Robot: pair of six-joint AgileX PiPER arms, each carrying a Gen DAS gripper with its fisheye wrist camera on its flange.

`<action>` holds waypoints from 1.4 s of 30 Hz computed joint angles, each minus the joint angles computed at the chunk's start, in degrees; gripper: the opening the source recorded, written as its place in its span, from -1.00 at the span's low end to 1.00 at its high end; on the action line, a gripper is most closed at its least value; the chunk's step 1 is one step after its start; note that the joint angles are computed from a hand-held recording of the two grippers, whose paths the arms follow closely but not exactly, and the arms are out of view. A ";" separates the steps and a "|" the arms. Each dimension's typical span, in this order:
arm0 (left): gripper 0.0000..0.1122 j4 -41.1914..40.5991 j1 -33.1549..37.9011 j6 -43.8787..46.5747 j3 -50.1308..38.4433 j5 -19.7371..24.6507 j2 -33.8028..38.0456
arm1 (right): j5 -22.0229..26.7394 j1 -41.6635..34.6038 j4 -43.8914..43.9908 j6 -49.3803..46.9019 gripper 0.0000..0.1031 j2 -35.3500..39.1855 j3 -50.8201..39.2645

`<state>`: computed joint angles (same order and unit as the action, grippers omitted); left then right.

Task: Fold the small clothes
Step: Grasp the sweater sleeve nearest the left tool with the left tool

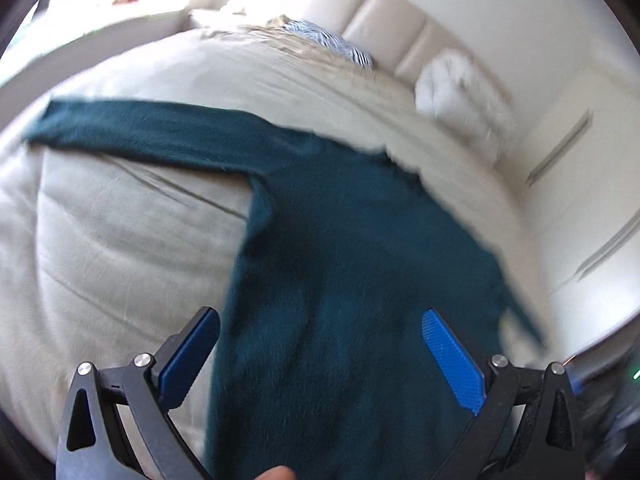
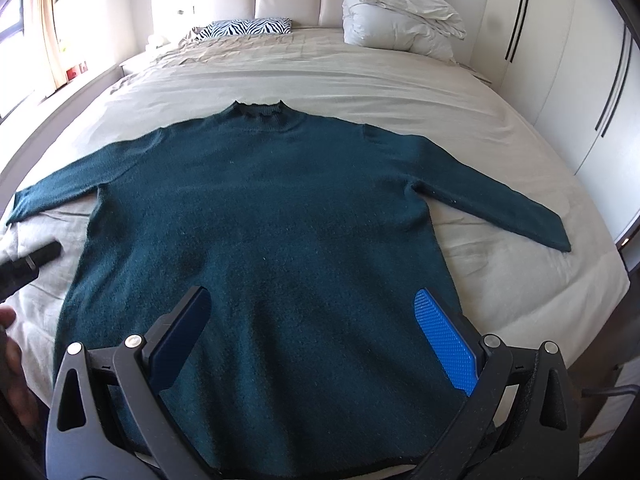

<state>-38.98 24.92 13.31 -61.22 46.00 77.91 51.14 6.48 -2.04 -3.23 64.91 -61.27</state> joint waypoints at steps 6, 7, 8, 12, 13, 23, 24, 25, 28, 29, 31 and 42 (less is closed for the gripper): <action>0.83 -12.17 17.00 9.83 -7.00 7.47 8.20 | -0.79 0.97 3.35 -0.93 1.00 0.88 -1.35; 0.83 -14.55 19.97 11.33 -8.80 9.25 10.37 | -1.06 1.50 3.35 -0.69 1.00 0.92 -1.46; 0.83 -17.48 22.83 12.45 -9.86 10.04 12.09 | -1.31 2.02 3.55 -0.72 1.00 0.91 -1.56; 0.83 -30.33 32.78 12.21 -14.73 14.00 21.42 | -1.87 4.14 3.31 0.18 1.00 1.23 -1.87; 0.83 -31.67 34.09 11.15 -16.39 13.89 23.73 | -2.06 4.56 3.37 0.29 1.00 1.37 -1.96; 0.72 -41.59 37.18 6.31 -24.87 8.90 39.85 | -3.45 6.06 4.67 0.99 1.00 4.63 -2.05; 0.70 -43.39 36.99 7.36 -23.26 7.94 39.90 | -3.61 6.33 4.54 1.16 1.00 4.98 -1.99; 0.68 -45.57 36.49 8.62 -22.07 6.72 40.06 | -3.79 6.46 4.43 1.22 1.00 5.21 -1.88; 0.68 -51.44 35.18 11.38 -20.60 3.55 40.77 | -4.22 6.50 4.42 1.36 1.00 6.43 -1.80; 0.68 -52.85 34.85 12.21 -20.00 2.70 40.91 | -4.30 6.28 4.66 1.22 1.00 6.77 -1.81; 0.65 -53.88 34.49 11.47 -21.24 1.03 41.99 | -4.69 5.76 5.20 1.09 1.00 7.44 -1.65; -0.74 -40.04 32.54 4.17 -29.36 -2.91 42.97 | -6.35 -1.01 12.58 -5.19 1.00 9.29 -0.43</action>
<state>-79.03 57.45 17.48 -90.58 43.09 120.88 44.79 5.47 10.54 -8.42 74.20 -61.70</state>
